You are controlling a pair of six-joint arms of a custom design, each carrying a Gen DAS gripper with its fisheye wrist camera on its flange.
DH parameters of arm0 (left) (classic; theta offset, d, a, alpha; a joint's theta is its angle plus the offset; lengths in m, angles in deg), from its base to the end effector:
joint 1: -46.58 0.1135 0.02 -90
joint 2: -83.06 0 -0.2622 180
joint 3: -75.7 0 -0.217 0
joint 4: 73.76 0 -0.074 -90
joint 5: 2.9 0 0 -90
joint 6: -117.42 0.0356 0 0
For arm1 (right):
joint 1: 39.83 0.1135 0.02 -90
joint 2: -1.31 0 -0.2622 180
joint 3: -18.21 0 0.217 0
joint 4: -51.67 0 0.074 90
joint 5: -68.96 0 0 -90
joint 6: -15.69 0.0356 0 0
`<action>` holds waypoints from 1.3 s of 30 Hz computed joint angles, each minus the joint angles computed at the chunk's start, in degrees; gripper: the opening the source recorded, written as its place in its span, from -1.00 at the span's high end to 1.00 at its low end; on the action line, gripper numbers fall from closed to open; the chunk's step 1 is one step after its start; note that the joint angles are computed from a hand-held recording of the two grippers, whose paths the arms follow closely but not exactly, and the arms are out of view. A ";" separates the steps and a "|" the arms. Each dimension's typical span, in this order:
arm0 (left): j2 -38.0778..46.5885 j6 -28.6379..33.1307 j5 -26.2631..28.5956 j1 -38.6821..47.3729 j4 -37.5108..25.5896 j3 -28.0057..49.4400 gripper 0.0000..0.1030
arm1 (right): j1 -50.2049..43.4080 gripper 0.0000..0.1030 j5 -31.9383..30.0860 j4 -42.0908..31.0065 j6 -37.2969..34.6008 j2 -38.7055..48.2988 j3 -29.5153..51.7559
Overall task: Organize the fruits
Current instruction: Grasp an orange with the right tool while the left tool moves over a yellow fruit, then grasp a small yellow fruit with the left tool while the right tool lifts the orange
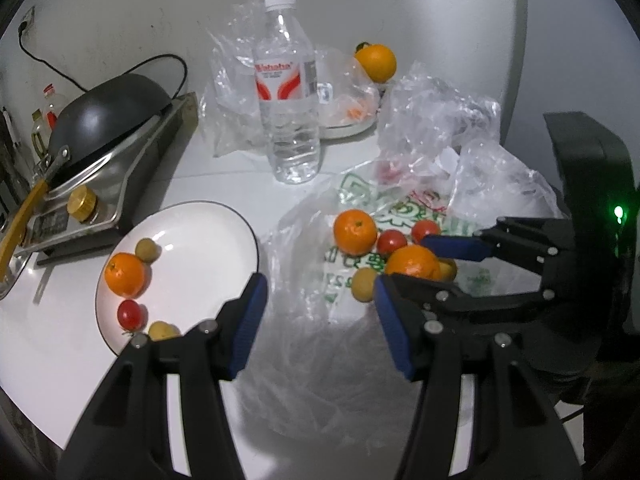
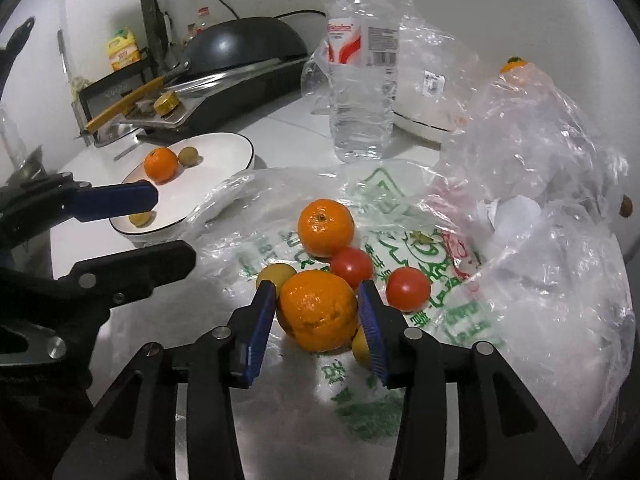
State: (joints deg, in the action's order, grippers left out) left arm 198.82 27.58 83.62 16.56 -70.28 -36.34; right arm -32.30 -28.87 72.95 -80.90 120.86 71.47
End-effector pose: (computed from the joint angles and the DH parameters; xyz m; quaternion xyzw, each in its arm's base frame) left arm 0.3111 -0.1773 0.1124 0.2284 0.8925 -0.0729 0.3821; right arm 0.3105 0.0459 0.0656 -0.1392 0.9116 0.0662 0.3812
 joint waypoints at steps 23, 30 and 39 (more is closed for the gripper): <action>9.97 2.61 -1.70 -3.54 -4.60 11.47 -0.10 | -10.16 0.14 -7.26 2.25 -1.28 -7.57 -5.21; 15.01 3.96 -1.24 -4.58 -9.01 17.18 0.33 | -12.25 0.14 -8.16 2.10 -1.48 -6.29 -4.96; 15.69 5.25 0.16 -4.39 -10.12 18.14 0.52 | -12.35 0.14 -7.86 3.15 -0.98 -7.00 -6.24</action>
State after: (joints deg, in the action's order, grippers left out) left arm 214.51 32.83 83.78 12.17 -80.40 -18.20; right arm -44.66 -36.73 76.11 -81.88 113.86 65.23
